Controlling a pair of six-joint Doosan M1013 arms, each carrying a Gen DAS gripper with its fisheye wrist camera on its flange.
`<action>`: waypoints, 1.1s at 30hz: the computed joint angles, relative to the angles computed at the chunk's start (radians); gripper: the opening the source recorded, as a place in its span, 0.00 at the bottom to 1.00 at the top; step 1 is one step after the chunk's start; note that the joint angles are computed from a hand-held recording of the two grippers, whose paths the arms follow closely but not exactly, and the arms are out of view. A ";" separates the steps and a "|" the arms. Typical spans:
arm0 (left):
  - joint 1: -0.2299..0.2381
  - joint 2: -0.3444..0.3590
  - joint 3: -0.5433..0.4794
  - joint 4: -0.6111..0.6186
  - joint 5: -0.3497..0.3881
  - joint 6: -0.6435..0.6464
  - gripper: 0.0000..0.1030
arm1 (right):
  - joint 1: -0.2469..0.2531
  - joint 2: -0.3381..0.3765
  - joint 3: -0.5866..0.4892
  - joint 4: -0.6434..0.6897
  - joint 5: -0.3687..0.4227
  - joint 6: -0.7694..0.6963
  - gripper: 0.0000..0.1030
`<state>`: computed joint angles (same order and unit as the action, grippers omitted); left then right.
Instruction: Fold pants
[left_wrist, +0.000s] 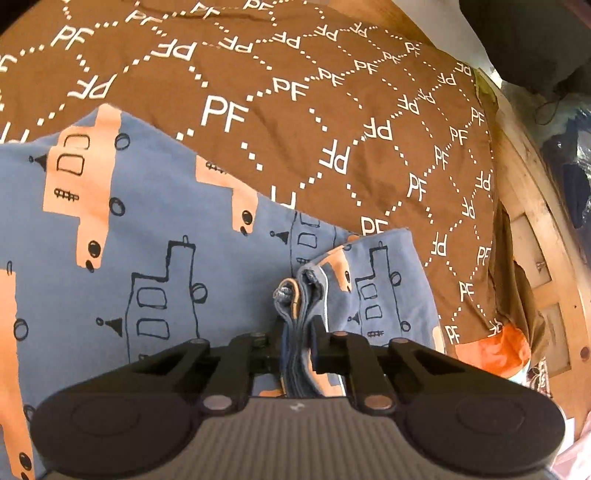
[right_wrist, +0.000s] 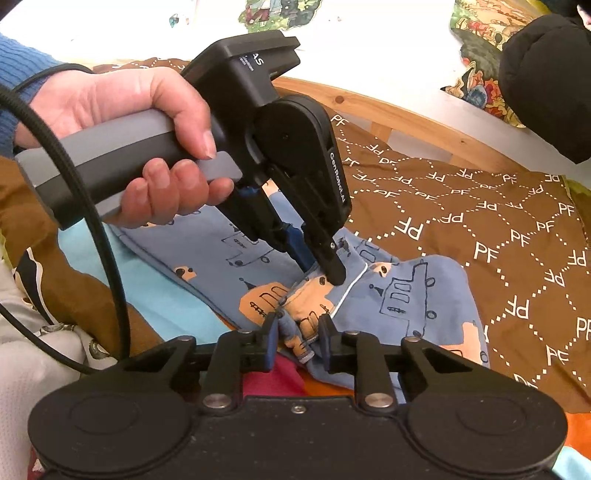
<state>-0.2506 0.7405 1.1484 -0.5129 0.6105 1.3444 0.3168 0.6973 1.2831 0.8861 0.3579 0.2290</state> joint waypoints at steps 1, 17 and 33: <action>-0.004 -0.002 0.001 0.025 -0.006 -0.010 0.11 | 0.001 0.000 0.001 -0.002 -0.004 0.005 0.20; 0.015 -0.036 0.037 0.009 -0.013 0.125 0.10 | 0.009 0.004 -0.026 -0.028 0.053 0.075 0.16; 0.077 -0.099 0.130 0.063 -0.032 0.100 0.10 | 0.068 0.069 -0.174 -0.108 0.200 0.268 0.15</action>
